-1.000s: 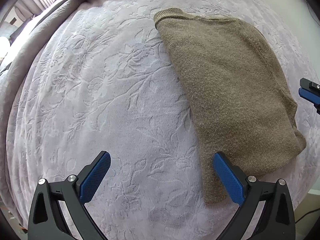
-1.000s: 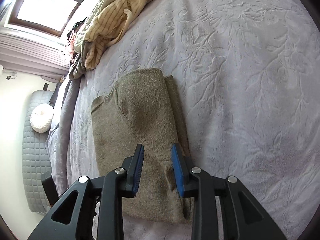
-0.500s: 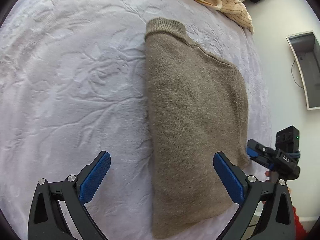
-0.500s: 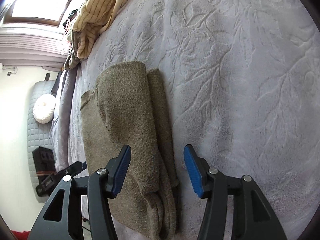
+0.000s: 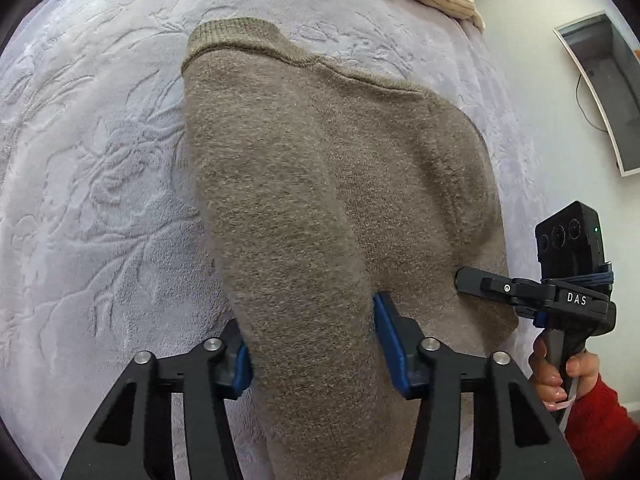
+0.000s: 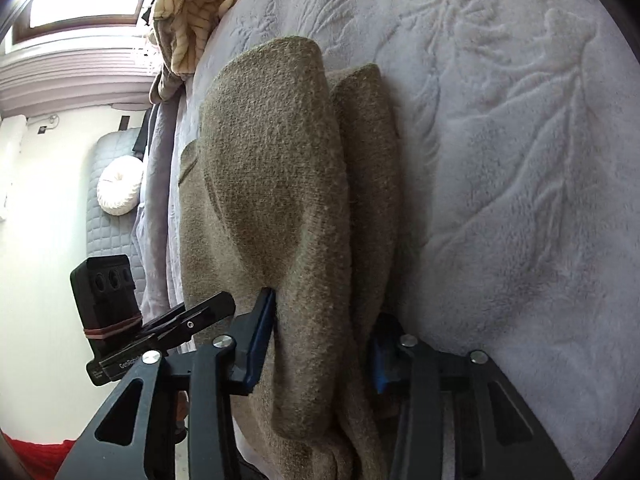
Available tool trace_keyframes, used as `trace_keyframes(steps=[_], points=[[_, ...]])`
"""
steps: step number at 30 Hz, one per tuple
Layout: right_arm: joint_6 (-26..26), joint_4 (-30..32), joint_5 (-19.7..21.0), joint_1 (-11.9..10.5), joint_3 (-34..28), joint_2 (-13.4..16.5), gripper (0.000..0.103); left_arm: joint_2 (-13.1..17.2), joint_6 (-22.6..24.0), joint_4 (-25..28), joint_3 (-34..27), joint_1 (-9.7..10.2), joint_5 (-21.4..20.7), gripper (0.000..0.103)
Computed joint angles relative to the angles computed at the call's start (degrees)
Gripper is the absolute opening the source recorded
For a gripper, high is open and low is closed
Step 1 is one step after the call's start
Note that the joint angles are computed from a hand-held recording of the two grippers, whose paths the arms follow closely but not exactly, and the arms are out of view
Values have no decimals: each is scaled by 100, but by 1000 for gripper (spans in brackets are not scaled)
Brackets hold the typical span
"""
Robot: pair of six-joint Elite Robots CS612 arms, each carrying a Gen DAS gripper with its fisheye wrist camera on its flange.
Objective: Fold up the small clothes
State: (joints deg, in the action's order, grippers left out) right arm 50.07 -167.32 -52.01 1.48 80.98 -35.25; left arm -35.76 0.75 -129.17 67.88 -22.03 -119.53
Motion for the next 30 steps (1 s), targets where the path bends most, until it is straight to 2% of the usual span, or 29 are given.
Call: trace_keyframes(steps=[3,6,13,15,16,18,20,21,22,23,24,25,27,30], points=[[474,-670,136,5,123,-24,33,-79,-43,-10,54,64,-255,45],[820,-1104,185,55,143,-57,33,-223,66,-77,165,86,-318,41],[1242,-1401,232,263,95,-157,33,-651,371,-240,590,307,-609,41],[1349,-1488,237,341,91,-161,33,-753,519,-194,716,450,-1007,41],[1354,-1488,208,377,83,-159,33,-830,545,-234,815,495,-993,41],[1334,-1330,-35,459,100,-190,32,-916,481,-542,951,433,-337,41],[1368,-1168,-287,495,142,-222,32,-911,351,-463,937,384,212,53],[1398,-1115,-378,494,190,-245,35,-869,245,-288,863,391,299,60],[1394,-1044,-430,486,244,-275,36,-827,117,-233,822,403,326,77],[1341,-999,-447,472,289,-298,38,-818,39,-305,845,440,327,84],[1284,-957,-437,456,338,-318,45,-813,42,-363,870,485,284,84],[1244,-899,-438,439,386,-338,58,-762,85,-276,808,496,251,84],[1250,-931,-418,402,438,-313,73,-625,234,126,622,500,117,84],[1341,-1002,-274,349,394,-157,73,-392,455,494,382,390,60,84]])
